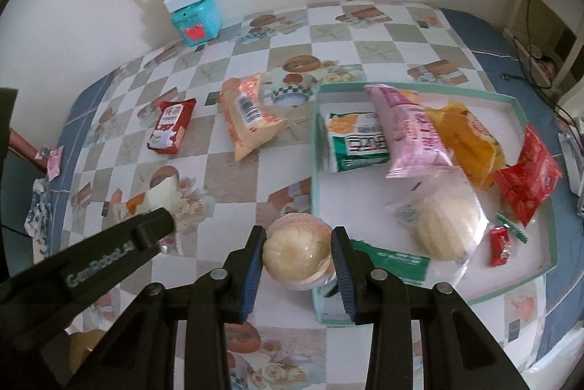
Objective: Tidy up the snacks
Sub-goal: 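Carry both snacks over the tray and open both grippers to release them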
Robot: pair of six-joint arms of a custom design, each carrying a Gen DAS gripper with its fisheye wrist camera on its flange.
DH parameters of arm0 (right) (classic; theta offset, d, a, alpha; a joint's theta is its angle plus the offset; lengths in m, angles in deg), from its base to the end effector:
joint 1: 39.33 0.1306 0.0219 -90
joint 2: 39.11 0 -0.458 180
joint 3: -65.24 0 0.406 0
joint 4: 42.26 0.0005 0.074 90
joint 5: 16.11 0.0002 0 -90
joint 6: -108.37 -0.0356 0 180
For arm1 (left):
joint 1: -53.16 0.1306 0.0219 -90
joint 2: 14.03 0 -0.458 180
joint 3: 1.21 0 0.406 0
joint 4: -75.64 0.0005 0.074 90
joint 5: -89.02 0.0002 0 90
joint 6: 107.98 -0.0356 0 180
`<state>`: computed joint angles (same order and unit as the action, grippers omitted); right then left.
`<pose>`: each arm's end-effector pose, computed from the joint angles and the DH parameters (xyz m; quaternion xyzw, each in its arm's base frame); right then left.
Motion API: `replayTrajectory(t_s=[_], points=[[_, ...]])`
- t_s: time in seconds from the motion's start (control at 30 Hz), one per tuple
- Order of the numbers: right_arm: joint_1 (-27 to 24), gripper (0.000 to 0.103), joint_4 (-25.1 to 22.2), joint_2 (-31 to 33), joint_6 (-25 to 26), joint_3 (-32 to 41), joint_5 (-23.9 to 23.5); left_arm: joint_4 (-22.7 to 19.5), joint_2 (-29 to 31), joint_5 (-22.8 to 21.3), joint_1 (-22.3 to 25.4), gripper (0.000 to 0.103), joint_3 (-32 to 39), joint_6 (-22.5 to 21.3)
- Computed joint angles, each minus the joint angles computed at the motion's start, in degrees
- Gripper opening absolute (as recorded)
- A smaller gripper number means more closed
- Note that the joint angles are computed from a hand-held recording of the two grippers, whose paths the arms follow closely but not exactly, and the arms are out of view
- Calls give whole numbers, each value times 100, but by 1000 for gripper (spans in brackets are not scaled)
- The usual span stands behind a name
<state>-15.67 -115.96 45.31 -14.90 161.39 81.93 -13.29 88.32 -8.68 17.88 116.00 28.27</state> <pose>0.3924 0.1660 0.5724 0.0980 0.9630 0.0553 0.2448 0.4450 -0.3096 0.5770 -0.1037 0.9827 -0.0399 0.1481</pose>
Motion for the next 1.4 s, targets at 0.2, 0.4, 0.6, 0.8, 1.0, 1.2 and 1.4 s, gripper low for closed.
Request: replayTrajectory(t_s=[0.2, 0.4, 0.6, 0.8, 1.0, 1.2, 1.4], points=[[-340, 39, 1, -195, -30, -133, -110, -22, 100, -33, -183, 54, 195, -53], [-761, 39, 17, -399, -16, -282, -251, -90, 281, -142, -432, 54, 512, -169], [-1241, 39, 39, -594, -22, -456, -422, -184, 514, -172, -699, 54, 805, -333], [-1792, 39, 25, -773, 59, -645, -625, -243, 703, -106, -908, 54, 993, -399], [-2267, 39, 30, -926, 172, -829, -782, -331, 904, -97, -1108, 54, 1188, -410], [-2658, 39, 15, -1005, 220, -999, -945, -436, 1126, -104, -1252, 54, 1413, -508], [-2818, 39, 18, -1022, 202, -1107, -1120, -363, 1217, -231, -1235, 54, 1489, -594]])
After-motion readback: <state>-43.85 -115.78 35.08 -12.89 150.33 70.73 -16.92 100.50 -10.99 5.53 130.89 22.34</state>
